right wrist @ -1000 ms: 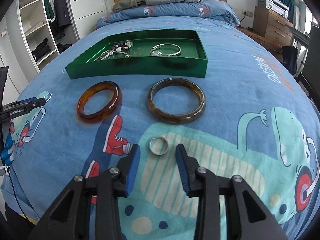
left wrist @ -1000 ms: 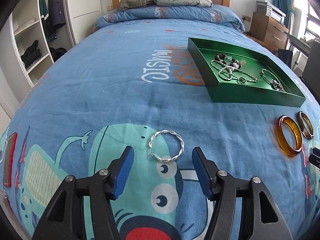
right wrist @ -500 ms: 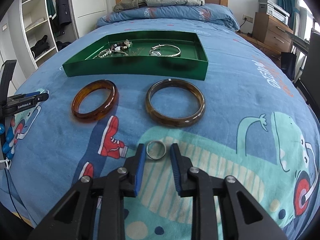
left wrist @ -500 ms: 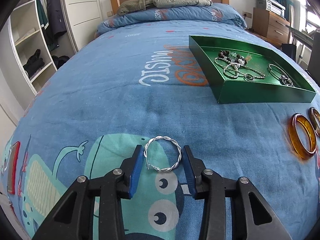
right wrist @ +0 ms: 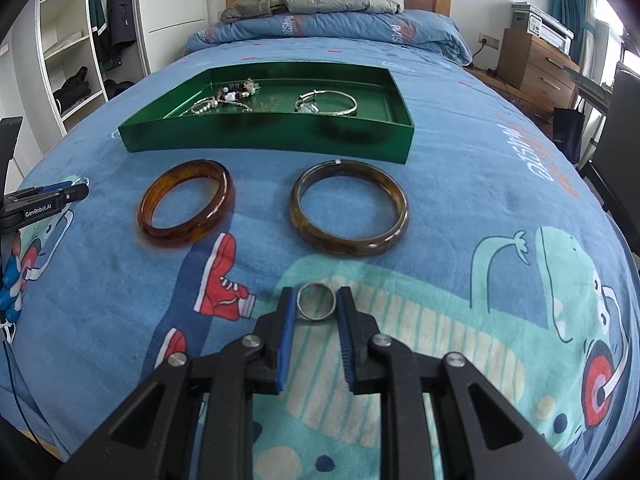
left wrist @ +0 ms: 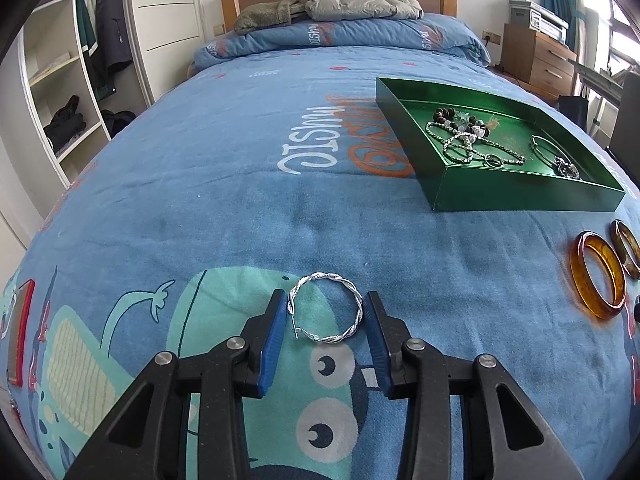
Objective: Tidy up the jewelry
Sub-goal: 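Grasp the small silver ring with the right tool while the left grasps the twisted silver ring, then carry both rings into the green tray and open both tools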
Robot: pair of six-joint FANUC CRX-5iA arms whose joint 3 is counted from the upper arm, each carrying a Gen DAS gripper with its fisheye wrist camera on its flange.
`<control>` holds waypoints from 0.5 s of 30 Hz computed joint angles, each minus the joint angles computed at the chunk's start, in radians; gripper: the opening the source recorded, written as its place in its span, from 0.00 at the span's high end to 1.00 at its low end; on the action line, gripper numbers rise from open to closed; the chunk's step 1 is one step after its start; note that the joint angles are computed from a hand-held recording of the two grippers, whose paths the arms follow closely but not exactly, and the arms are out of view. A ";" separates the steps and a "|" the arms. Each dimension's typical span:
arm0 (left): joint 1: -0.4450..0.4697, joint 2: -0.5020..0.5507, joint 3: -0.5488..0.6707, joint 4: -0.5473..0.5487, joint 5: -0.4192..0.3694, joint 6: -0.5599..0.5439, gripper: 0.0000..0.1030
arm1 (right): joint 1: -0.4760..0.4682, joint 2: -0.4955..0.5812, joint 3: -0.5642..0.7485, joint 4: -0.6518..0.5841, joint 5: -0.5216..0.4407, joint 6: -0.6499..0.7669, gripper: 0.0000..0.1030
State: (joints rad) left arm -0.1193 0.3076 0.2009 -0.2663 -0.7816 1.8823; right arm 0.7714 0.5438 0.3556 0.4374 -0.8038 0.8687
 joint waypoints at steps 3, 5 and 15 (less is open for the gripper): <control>-0.001 -0.010 -0.009 0.004 0.000 -0.006 0.63 | 0.000 -0.001 0.000 0.001 0.001 -0.007 0.82; -0.002 -0.017 -0.015 0.002 -0.001 -0.008 0.63 | 0.000 -0.009 -0.008 0.005 0.007 -0.017 0.82; -0.026 -0.059 -0.011 -0.027 -0.004 -0.004 0.63 | 0.003 -0.085 -0.089 0.086 0.051 -0.091 0.82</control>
